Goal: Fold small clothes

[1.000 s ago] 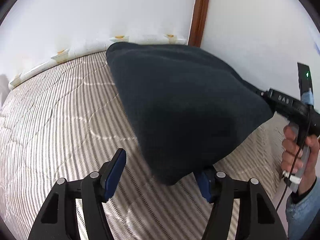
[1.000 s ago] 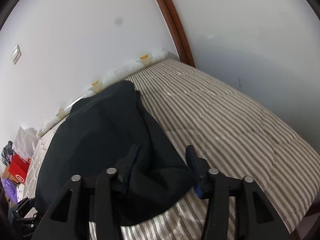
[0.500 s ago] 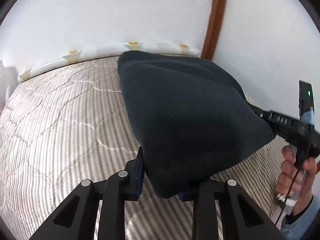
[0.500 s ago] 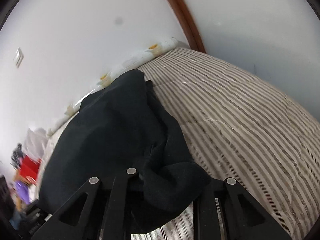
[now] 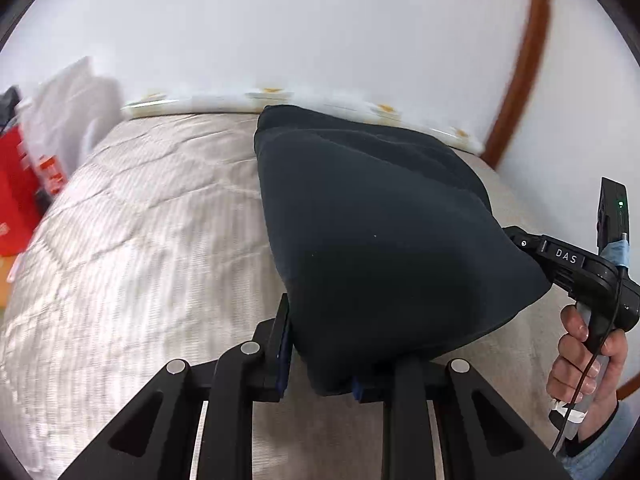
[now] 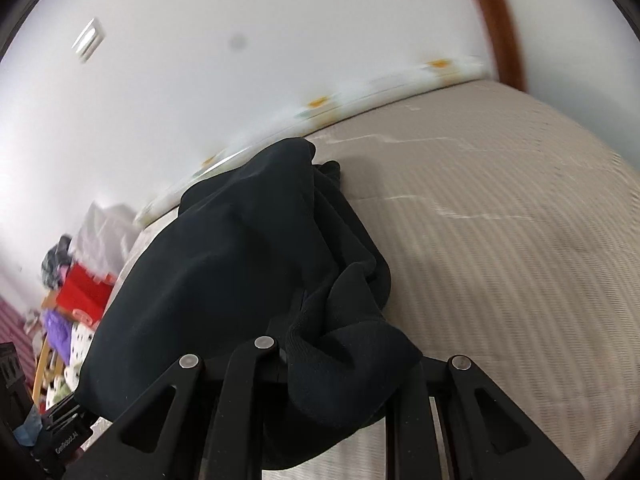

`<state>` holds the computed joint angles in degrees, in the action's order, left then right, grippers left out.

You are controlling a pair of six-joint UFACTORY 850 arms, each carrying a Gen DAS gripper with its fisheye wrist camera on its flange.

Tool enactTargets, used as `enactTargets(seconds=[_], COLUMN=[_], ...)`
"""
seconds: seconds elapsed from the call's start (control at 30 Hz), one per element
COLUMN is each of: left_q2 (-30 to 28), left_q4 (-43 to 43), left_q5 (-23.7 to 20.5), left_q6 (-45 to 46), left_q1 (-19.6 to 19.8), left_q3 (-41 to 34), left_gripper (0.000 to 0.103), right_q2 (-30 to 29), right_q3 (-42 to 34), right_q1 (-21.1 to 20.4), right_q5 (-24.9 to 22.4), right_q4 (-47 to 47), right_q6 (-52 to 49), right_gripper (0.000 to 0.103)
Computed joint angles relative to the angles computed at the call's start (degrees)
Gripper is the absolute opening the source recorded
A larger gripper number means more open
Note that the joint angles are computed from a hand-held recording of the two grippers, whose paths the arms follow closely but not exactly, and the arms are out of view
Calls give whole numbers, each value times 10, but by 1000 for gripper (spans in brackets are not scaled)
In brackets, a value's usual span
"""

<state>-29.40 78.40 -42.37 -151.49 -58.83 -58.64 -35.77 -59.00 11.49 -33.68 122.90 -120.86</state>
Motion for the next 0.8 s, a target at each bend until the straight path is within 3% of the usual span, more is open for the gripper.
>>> enactTargets(seconds=[0.2, 0.37, 0.43, 0.53, 0.63, 0.73, 0.8], left_q2=[22, 20, 29, 37, 44, 55, 62], left_q4=[30, 23, 37, 64, 112, 121, 109], left_q5=[28, 27, 36, 42, 22, -18, -33], left_q6=[-61, -54, -71, -93, -137, -152, -137], left_q1=[-2, -15, -22, -31, -44, -62, -65], left_q3=[55, 61, 72, 82, 89, 92, 92], left_gripper=[22, 26, 28, 34, 43, 48, 48], right_q2=[13, 36, 69, 112, 119, 88, 61], right_q3=[23, 56, 88, 131, 130, 94, 66], right_q1=[30, 5, 4, 5, 15, 33, 40], right_q5=[-5, -8, -1, -33, -37, -3, 34], right_q4=[54, 32, 80, 163, 157, 148, 146], right_q6=[-88, -118, -195, -312, -340, -328, -301], right_gripper=[18, 30, 37, 37, 37, 33, 24])
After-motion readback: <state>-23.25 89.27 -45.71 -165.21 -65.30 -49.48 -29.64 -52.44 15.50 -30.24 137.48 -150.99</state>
